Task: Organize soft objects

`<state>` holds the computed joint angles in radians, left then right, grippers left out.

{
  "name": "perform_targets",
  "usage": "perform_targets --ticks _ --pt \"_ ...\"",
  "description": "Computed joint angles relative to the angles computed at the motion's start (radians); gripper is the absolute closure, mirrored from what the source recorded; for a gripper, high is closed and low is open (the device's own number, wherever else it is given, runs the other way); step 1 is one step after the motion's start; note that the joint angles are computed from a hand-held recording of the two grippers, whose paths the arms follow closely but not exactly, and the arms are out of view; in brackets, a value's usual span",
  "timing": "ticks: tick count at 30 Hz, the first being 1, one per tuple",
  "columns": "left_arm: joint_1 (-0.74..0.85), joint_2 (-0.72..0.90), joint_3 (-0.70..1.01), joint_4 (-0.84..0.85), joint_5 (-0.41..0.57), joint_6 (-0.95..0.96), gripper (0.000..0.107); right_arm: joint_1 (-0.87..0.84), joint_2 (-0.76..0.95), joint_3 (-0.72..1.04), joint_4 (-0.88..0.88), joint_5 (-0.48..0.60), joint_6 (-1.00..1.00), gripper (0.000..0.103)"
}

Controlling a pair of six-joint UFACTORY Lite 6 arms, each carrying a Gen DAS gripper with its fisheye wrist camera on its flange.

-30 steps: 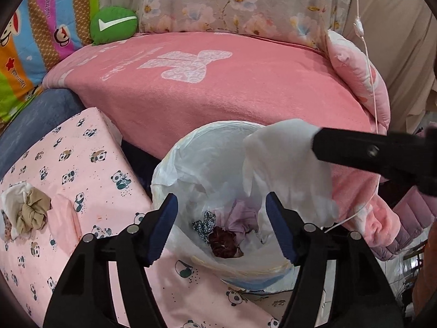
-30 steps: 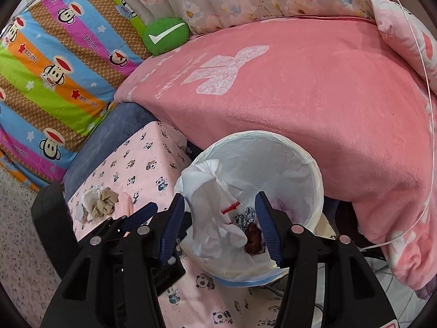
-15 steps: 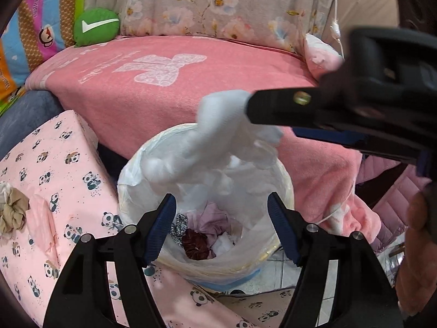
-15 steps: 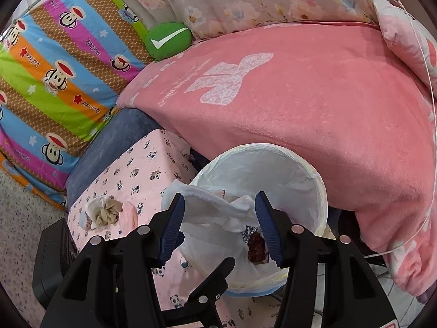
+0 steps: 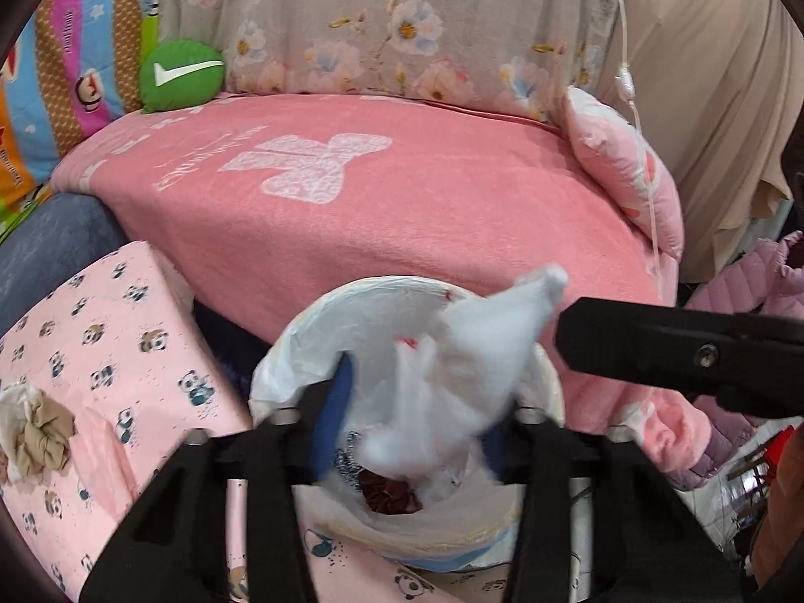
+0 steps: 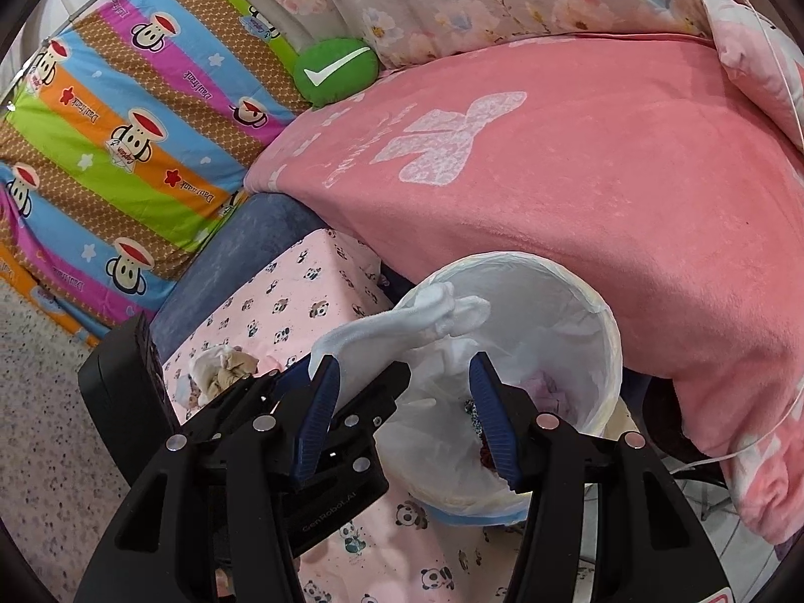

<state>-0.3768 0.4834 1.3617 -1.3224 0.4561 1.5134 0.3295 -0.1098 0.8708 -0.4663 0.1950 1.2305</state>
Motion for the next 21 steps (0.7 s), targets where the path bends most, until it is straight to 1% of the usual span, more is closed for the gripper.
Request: perform_targets --ticks 1,3,4,7,9,11,12,13,14,15,16,17,18,21 --pt "-0.003 0.004 0.009 0.015 0.007 -0.013 0.093 0.006 -0.003 -0.001 -0.027 0.004 0.031 0.048" --pt "-0.019 0.002 0.011 0.029 -0.017 -0.024 0.096 0.018 -0.011 -0.002 -0.053 0.014 0.064 0.048" --pt "-0.030 0.005 0.015 0.061 -0.042 -0.057 0.097 0.024 -0.026 -0.011 -0.073 0.018 0.090 0.048" --pt "-0.054 0.052 0.062 0.216 -0.083 -0.228 0.098 0.037 -0.076 -0.051 -0.157 0.022 0.193 0.048" --pt "-0.058 0.063 0.069 0.248 -0.084 -0.273 0.097 0.049 -0.106 -0.071 -0.222 0.041 0.264 0.048" --pt "-0.064 0.053 0.055 0.271 -0.087 -0.315 0.095 0.046 -0.097 -0.051 -0.224 0.071 0.257 0.048" --pt "-0.069 0.045 0.050 0.304 -0.096 -0.353 0.093 0.053 -0.091 -0.044 -0.257 0.102 0.287 0.048" --pt "-0.075 0.037 0.043 0.327 -0.108 -0.378 0.082 0.062 -0.093 -0.036 -0.260 0.123 0.294 0.048" --pt "-0.080 0.025 0.032 0.342 -0.125 -0.395 0.063 0.064 -0.098 -0.037 -0.263 0.134 0.298 0.048" --pt "-0.083 0.008 0.014 0.338 -0.146 -0.393 0.051 0.072 -0.099 -0.035 -0.283 0.152 0.321 0.048" --pt "-0.084 -0.011 -0.009 0.292 -0.170 -0.350 0.036 0.077 -0.104 -0.037 -0.295 0.164 0.333 0.048" --pt "-0.081 -0.036 -0.038 0.216 -0.188 -0.277 0.032 0.086 -0.104 -0.037 -0.318 0.178 0.358 0.048" --pt "-0.075 -0.052 -0.052 0.182 -0.185 -0.243 0.031 0.099 -0.107 -0.033 -0.341 0.199 0.382 0.048" --pt "-0.061 -0.065 -0.050 0.214 -0.170 -0.277 0.030 0.104 -0.107 -0.034 -0.364 0.197 0.407 0.048"
